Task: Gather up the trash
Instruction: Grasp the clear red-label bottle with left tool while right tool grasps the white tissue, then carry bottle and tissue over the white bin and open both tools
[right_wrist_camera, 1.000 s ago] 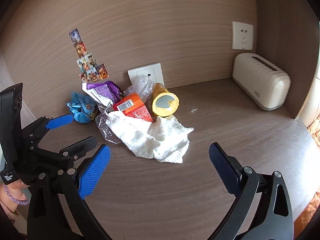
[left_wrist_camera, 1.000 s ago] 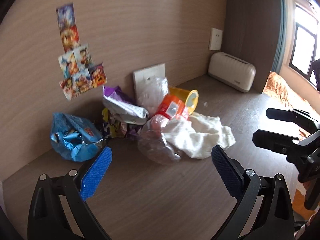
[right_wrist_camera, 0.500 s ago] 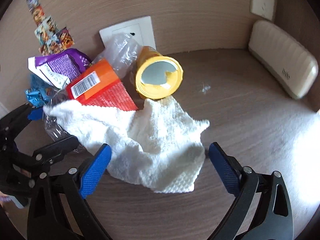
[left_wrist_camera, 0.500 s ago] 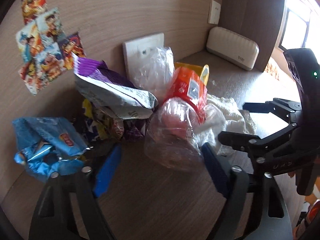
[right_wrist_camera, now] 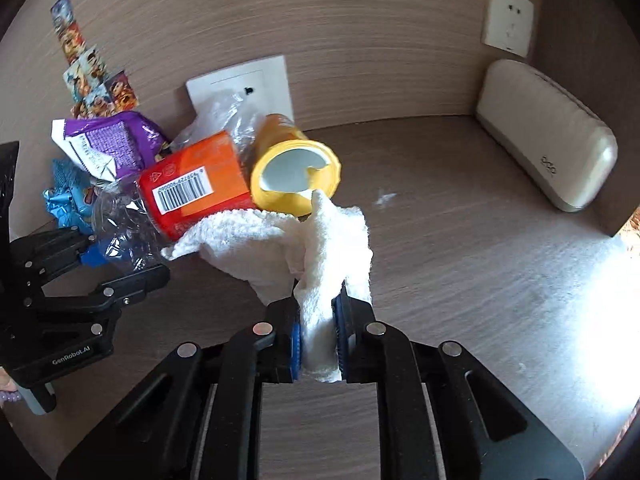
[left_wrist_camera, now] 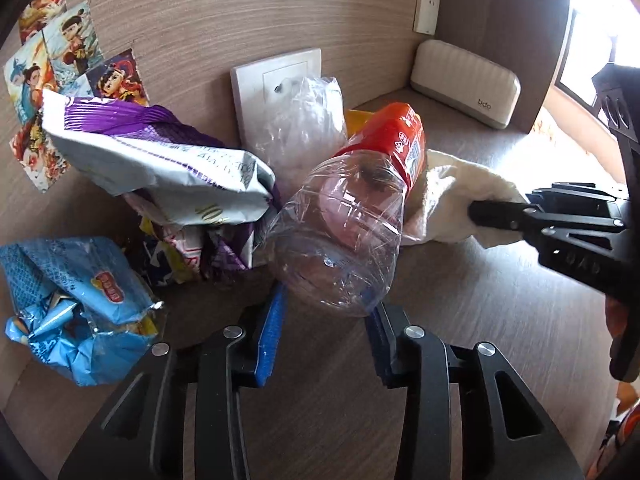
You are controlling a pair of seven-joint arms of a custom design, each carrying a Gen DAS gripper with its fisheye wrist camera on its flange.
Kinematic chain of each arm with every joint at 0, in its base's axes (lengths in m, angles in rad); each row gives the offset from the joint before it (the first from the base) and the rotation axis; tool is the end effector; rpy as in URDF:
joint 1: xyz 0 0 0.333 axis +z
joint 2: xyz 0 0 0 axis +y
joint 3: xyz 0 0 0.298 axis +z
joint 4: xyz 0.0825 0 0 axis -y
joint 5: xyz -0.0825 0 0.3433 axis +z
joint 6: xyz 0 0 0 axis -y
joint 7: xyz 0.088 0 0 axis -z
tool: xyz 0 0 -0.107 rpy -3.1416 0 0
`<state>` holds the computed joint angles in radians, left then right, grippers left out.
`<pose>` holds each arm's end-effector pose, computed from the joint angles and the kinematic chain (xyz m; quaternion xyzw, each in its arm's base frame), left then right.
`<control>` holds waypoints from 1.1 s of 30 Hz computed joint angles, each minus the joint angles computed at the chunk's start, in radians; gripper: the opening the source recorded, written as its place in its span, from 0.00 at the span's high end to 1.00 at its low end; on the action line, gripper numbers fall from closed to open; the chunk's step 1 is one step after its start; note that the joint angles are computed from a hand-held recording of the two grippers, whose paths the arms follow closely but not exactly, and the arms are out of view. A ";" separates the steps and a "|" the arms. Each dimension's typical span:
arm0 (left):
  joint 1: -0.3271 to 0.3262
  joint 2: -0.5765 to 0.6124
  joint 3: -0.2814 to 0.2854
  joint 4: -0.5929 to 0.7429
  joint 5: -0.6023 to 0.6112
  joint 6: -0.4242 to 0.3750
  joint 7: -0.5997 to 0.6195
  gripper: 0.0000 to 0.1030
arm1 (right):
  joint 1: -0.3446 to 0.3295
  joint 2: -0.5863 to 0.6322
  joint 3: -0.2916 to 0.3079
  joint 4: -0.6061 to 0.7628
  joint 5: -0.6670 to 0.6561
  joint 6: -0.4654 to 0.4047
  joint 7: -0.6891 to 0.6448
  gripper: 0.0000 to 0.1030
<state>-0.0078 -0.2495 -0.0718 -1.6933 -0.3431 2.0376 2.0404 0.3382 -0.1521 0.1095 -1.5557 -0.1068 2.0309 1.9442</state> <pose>0.4657 -0.0621 0.7306 -0.4853 0.8099 -0.2931 0.1507 0.4467 0.2146 0.7435 -0.7025 0.6389 -0.1692 0.2639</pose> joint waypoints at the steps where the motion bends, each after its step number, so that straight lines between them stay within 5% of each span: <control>1: -0.001 0.000 -0.004 0.000 0.004 0.010 -0.002 0.66 | -0.003 -0.016 -0.007 -0.010 0.013 0.008 -0.005 0.86; 5: -0.008 0.009 -0.006 0.020 -0.004 0.024 -0.011 0.82 | -0.009 -0.063 -0.014 -0.033 0.024 0.022 -0.034 0.86; 25: -0.044 0.040 -0.033 0.071 0.029 0.053 0.034 0.92 | -0.033 -0.148 0.001 -0.055 -0.066 -0.041 -0.062 0.86; 31: -0.054 0.031 -0.033 0.052 0.014 0.057 0.079 0.90 | -0.031 -0.131 0.010 -0.036 -0.094 -0.046 -0.093 0.86; 33: -0.056 0.025 -0.041 0.039 0.032 0.073 0.093 0.70 | -0.023 -0.126 0.007 -0.030 -0.080 -0.044 -0.119 0.86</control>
<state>-0.0640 -0.2247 -0.1129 -1.6544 -0.3112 2.1108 2.1335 0.3150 -0.2779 0.1165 -1.5857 -0.1864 1.9871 1.8255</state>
